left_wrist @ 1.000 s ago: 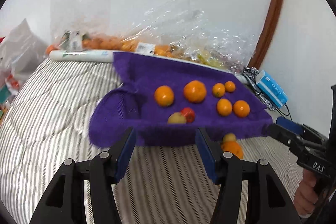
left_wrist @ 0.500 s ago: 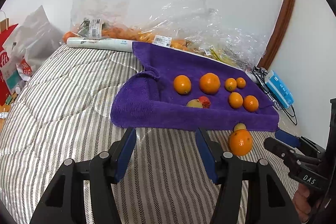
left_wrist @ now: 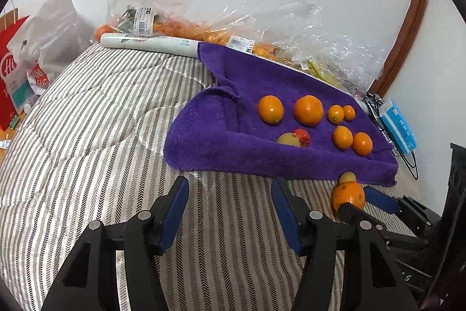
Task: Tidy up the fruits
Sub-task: 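Grasp the loose round orange with the right gripper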
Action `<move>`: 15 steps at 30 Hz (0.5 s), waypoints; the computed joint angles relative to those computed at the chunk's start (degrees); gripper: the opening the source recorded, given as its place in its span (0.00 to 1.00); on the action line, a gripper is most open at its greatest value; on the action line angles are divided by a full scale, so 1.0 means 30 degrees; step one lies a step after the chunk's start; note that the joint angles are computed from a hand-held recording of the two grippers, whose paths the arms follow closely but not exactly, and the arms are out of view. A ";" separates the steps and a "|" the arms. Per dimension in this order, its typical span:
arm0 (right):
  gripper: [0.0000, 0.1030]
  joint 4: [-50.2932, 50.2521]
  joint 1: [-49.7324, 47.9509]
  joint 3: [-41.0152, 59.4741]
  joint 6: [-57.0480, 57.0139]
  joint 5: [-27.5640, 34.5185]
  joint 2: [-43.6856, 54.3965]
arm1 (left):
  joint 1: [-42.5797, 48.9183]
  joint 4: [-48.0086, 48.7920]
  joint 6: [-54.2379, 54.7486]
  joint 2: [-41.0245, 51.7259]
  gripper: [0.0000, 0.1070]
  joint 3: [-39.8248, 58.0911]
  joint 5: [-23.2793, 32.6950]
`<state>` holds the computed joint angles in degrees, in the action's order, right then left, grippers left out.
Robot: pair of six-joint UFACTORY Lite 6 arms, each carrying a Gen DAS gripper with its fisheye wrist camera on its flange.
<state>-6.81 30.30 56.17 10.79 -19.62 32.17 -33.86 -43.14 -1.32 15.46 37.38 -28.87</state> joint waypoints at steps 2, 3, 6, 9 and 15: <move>0.55 -0.0257 0.0050 0.0486 0.0235 0.0427 0.0359 | 0.0047 0.0040 0.0012 0.0009 0.53 0.0024 0.0003; 0.54 -0.0465 0.0035 0.0606 0.0485 0.0480 0.0449 | 0.0037 -0.0061 0.0130 0.0053 0.53 0.0079 -0.0003; 0.42 -0.0294 0.0033 0.0762 0.0401 0.0599 0.0561 | 0.0033 -0.0173 0.0327 0.0187 0.53 0.0220 0.0055; 0.42 -0.0940 -0.0090 0.0526 0.1112 0.0413 0.0436 | 0.0085 0.0016 0.0282 0.0306 0.53 0.0294 0.0079; 0.42 -0.2674 -0.0855 -0.1085 0.2729 -0.0938 -0.0775 | -0.0228 -0.0738 0.1061 0.0380 0.53 0.0366 -0.0196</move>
